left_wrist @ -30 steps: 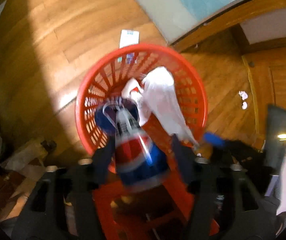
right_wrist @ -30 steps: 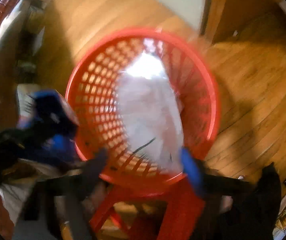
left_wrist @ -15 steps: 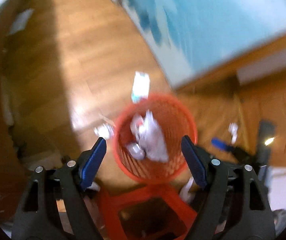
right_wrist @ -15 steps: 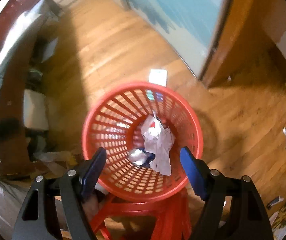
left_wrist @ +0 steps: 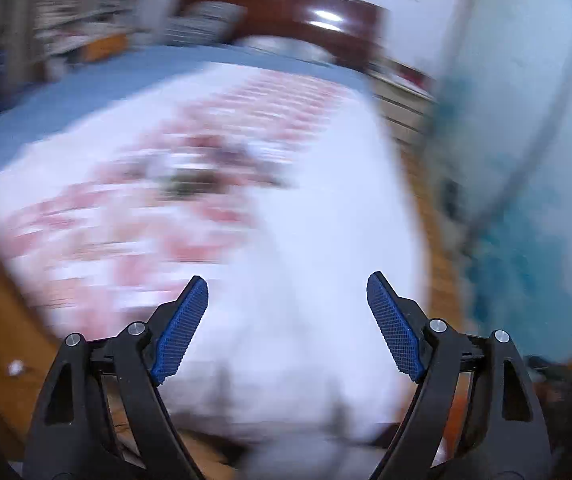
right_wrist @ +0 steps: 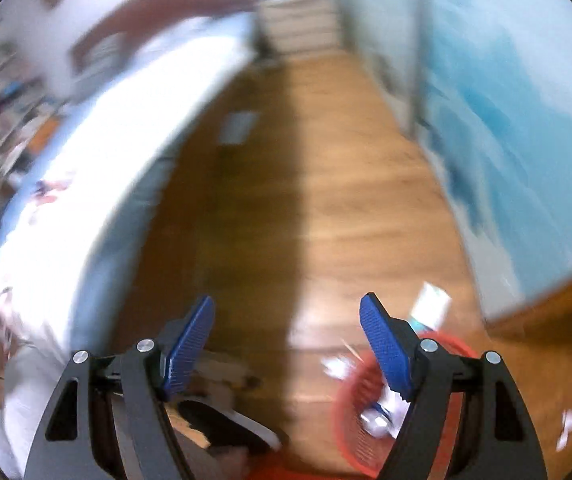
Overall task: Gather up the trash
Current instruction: 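Swing both open tools back toward the bed, then grasp a small white paper scrap with the left tool while the right tool grasps a white tissue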
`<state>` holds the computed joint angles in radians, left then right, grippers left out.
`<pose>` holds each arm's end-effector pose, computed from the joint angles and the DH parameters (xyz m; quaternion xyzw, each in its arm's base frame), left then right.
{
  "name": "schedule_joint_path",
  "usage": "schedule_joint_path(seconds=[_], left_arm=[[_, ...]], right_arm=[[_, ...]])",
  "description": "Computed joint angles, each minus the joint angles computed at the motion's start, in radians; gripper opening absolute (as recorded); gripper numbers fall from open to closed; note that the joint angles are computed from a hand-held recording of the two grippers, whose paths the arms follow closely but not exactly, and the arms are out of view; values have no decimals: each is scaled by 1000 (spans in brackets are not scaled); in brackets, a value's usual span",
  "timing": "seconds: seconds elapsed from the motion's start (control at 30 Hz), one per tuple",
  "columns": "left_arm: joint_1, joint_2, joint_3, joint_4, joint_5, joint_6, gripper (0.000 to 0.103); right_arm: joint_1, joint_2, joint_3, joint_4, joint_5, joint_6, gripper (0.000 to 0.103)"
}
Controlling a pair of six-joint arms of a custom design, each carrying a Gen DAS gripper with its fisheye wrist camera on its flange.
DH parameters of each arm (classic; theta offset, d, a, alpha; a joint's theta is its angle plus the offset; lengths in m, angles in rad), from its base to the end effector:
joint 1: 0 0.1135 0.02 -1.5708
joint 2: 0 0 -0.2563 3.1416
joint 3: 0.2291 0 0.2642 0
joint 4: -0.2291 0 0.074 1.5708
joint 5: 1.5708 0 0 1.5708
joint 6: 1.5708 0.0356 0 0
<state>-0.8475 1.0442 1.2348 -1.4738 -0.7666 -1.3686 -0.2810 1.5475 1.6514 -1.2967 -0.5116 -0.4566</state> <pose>0.1249 -0.1041 0.3472 -0.2882 0.8731 0.0463 0.3905 0.2955 -0.0671 0.3585 -0.1307 0.9424 0.1663 0.2591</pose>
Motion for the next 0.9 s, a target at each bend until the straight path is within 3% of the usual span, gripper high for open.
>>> schedule_joint_path(seconds=[0.07,0.1,0.27,0.33,0.43,0.47,0.5,0.57,0.7,0.8,0.9], left_arm=[[44,-104,-95,-80,0,-64,83],[93,-148,-135,-60,24,-20,83],[410,-366,-344,265,272,407,83],[524,-377,-388,366,358,489,83],[586,-341,-413,417,382,508,82],[612,-344,-420,426,413,517,62],[647,-313,-422,431,447,528,34],[637,-297,-402,398,423,527,26],[684,-361,-397,378,492,544,20],[706,-416,-385,358,507,535,19],[792,-477,-368,339,537,583,19]], right_arm=[[147,-46,0,30,17,96,74],[226,-81,-16,69,42,150,74],[579,-118,-5,142,127,371,74],[671,-119,9,149,160,423,74],[788,-135,1,170,227,454,74],[806,-137,0,173,237,452,74],[833,-120,25,169,255,455,74],[863,-107,37,182,277,458,74],[860,-52,64,230,260,418,74],[920,119,268,232,257,432,74],[1012,362,610,161,256,426,75]])
